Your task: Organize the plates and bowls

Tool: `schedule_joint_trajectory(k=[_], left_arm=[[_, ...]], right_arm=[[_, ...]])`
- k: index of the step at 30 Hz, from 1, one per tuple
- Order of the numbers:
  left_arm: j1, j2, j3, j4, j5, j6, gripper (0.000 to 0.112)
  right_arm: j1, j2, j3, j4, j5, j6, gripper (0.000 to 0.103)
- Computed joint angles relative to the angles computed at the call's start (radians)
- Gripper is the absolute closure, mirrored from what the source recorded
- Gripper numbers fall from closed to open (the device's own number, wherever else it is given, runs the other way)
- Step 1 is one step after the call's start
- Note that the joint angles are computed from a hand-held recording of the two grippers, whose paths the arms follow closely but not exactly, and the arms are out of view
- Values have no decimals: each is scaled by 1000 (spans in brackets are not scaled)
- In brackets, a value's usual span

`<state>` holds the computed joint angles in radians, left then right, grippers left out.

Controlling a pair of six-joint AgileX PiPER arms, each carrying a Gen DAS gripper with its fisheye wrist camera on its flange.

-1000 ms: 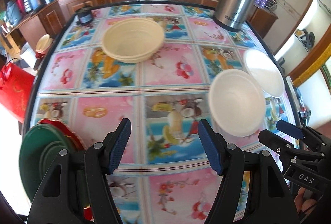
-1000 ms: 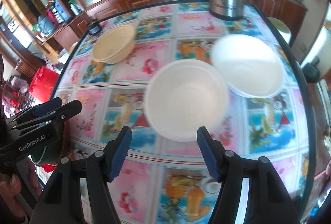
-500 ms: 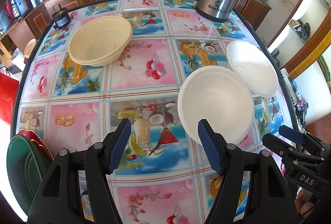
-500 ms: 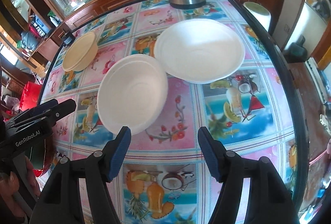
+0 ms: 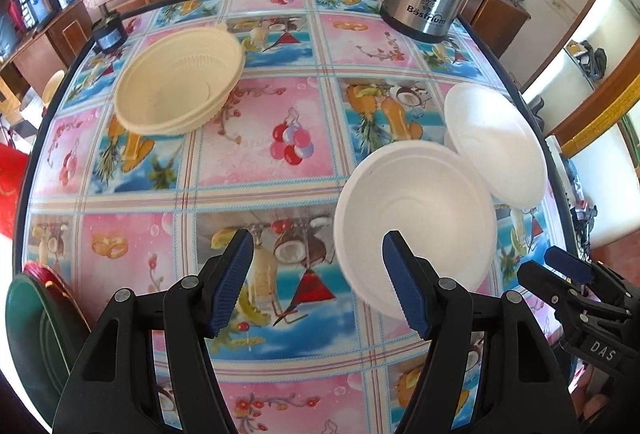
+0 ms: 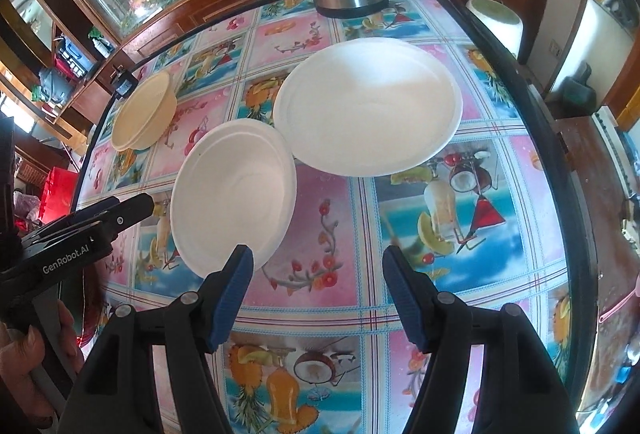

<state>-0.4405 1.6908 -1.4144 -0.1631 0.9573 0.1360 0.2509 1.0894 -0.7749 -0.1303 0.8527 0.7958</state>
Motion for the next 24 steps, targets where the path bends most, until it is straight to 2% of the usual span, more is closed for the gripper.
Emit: schedule_joint_trajectory(k=[4, 10, 16, 24], left_arm=[[-29, 59, -103, -7, 38, -10, 45], [-107, 184, -296, 4, 106, -45, 45], [-170, 319, -489, 27, 171, -85, 45], [-212, 439, -673, 43, 229, -129, 45]], right_arm=[[-70, -3, 3, 26, -4, -58, 35], [-247, -7, 2, 95, -15, -206, 33], [-403, 37, -27, 164, -25, -365, 33], [-513, 103, -54, 216, -49, -481, 32]])
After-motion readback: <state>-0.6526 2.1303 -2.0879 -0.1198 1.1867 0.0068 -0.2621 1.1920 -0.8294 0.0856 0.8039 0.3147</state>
